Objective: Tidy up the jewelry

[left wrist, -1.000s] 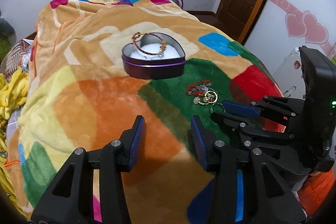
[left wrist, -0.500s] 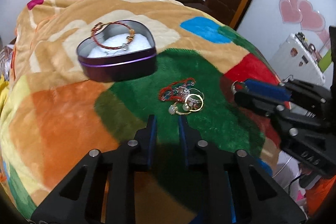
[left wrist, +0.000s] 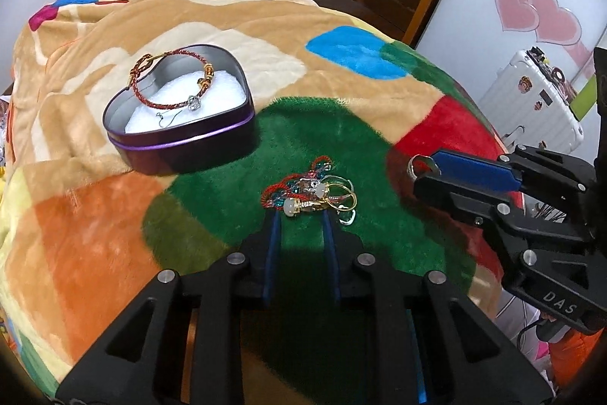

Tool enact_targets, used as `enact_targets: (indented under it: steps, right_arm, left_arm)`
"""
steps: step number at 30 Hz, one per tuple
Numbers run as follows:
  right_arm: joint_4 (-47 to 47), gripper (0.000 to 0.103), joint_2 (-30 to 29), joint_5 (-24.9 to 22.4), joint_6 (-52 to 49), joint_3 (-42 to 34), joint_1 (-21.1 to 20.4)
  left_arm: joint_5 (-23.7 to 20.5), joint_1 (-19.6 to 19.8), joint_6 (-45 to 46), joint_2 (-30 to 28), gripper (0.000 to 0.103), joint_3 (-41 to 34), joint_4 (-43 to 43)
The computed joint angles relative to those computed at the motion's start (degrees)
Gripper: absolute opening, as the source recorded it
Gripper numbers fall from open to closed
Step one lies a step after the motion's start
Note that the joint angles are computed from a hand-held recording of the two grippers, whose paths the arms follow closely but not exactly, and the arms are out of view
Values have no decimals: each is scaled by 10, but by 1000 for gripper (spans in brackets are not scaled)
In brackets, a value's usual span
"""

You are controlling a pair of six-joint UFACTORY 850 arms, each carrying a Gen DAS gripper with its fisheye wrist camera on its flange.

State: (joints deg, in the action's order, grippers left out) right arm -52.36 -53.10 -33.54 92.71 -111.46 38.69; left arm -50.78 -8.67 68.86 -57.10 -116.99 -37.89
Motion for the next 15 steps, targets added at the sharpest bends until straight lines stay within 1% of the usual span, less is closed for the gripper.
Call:
enact_targets:
  steps: [5,9,11,12,13,15]
  right_arm:
    - [-6,20,4,5,9,7,-1]
    - [-3,20,4,9,7,8,-2]
    - [0,20,4,9,5,7,-3]
    - [0,20,4,10,5,8,-3]
    - [0,20,4,10,4,7,-2]
    - [-2,20,5,11,6,8,-3]
  left_arm:
    - [-14,1,-18,-12,21,-20,-4]
    - [6,0,0,-3,21,-4,-14]
    - [14,-1,11,4,19,9,-18]
    - [16,-1,15,7,15,13,-19]
    - [19,0,20,10,13,19,-20]
    - [23,1,27,14,12,26,-21]
